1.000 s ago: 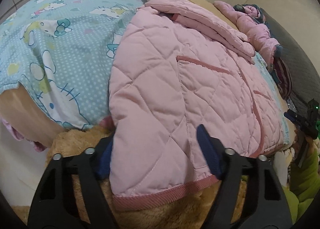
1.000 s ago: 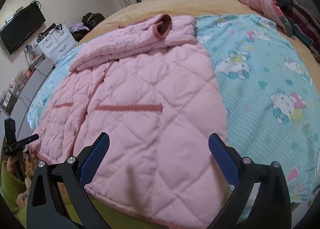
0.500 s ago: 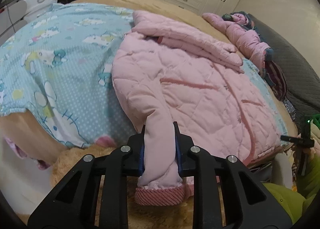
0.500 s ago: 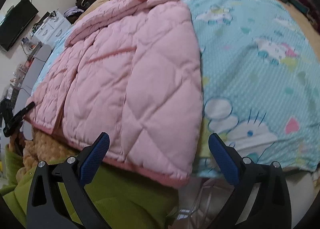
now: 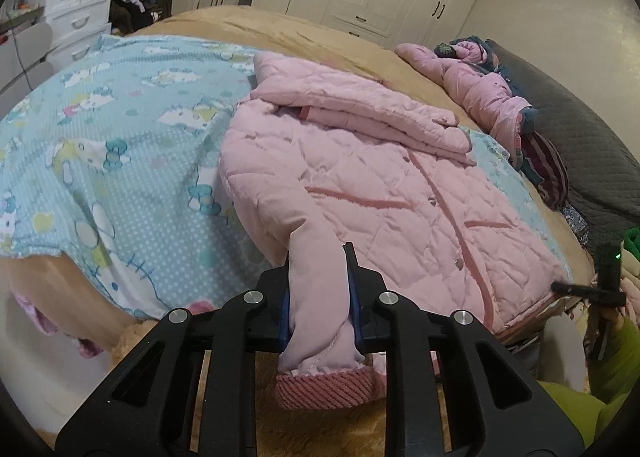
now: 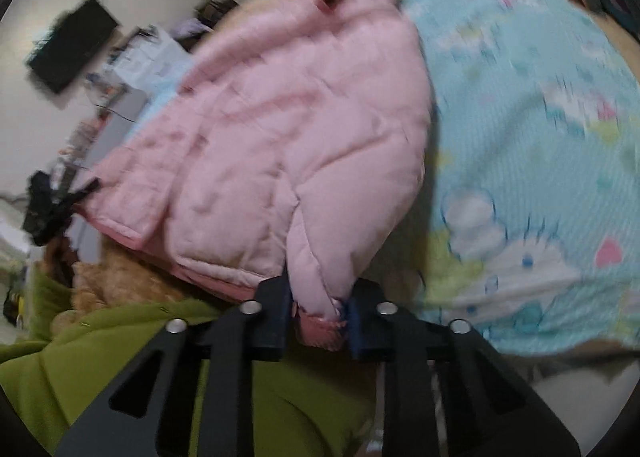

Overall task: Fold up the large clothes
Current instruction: 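Lift the hem with the left tool and fold it toward the collar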

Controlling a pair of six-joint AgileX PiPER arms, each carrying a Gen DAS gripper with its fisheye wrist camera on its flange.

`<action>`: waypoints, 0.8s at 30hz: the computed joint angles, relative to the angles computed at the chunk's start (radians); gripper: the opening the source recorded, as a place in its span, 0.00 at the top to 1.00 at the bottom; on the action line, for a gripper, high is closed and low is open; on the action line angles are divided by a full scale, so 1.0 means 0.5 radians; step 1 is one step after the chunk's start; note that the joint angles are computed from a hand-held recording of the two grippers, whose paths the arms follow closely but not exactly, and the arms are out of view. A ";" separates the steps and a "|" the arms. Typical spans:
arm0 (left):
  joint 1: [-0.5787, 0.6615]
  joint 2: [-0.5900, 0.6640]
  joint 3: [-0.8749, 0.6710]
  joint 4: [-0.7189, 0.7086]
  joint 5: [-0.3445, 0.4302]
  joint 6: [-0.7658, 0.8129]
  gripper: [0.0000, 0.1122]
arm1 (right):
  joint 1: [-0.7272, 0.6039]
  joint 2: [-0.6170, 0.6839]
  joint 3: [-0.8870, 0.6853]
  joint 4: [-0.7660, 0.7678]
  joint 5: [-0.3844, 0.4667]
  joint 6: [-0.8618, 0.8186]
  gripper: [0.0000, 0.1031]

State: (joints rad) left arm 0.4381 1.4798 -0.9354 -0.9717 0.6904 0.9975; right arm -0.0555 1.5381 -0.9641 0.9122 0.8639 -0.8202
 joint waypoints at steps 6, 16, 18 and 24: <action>-0.031 -0.013 -0.114 0.004 -0.004 -0.060 0.88 | -0.072 -0.010 -0.191 0.408 0.074 -0.264 0.85; -0.150 0.086 -0.513 0.213 -0.029 -0.349 0.88 | 0.026 0.247 -0.696 0.577 -0.027 -0.166 0.86; -0.171 0.133 -0.615 0.252 -0.034 -0.412 0.88 | 0.028 0.304 -0.807 0.584 -0.040 -0.138 0.86; -0.197 0.262 -0.908 0.376 -0.007 -0.591 0.88 | 0.039 0.469 -1.141 0.578 -0.072 -0.028 0.87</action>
